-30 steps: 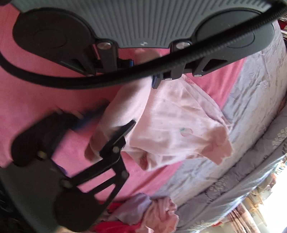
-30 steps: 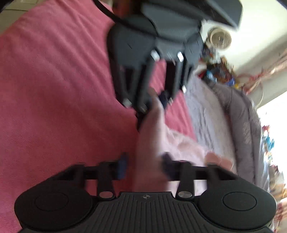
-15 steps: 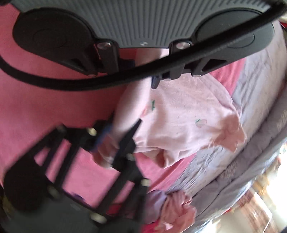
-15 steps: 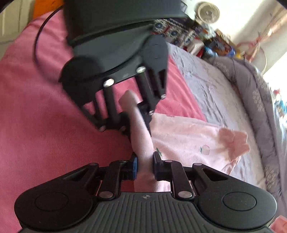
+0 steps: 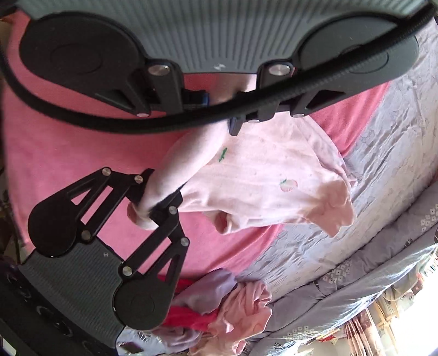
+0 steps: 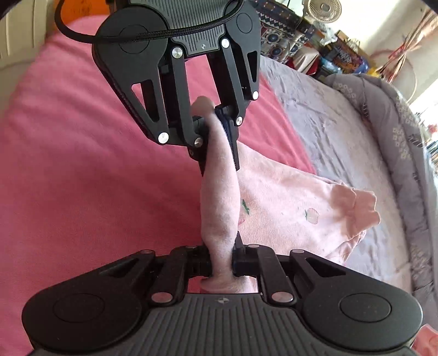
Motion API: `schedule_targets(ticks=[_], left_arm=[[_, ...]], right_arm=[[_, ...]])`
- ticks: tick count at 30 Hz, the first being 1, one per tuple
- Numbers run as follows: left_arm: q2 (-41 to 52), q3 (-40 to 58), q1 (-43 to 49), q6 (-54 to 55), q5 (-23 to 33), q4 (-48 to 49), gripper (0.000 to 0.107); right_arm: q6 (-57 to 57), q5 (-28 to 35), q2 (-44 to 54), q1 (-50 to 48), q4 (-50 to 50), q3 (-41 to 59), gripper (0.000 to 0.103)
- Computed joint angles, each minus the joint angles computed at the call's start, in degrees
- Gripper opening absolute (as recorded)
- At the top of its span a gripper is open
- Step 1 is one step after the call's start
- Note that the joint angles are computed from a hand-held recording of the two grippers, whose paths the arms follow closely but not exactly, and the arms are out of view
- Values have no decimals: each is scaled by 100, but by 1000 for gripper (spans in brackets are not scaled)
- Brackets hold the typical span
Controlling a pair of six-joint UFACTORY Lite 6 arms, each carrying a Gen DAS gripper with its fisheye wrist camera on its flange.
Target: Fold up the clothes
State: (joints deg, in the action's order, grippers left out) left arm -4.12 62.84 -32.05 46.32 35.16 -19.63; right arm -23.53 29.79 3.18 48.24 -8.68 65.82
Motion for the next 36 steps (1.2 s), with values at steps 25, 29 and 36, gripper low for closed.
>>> schedule_targets(ticks=[25,29,36], left_arm=[[3156,4304,959,-1096,1916,-673,36],[4209,5134,1175,-1322,2069,-800,39],[5701,6863,1726,-2059,2850,-1091,61]], right_arm=[[-1062,3268,2253,-2290,2515,4138,17],[-1256,3410,3332,-2815,3017,4809,18],[-884,4061,4825,-3721,4196,6143,52]])
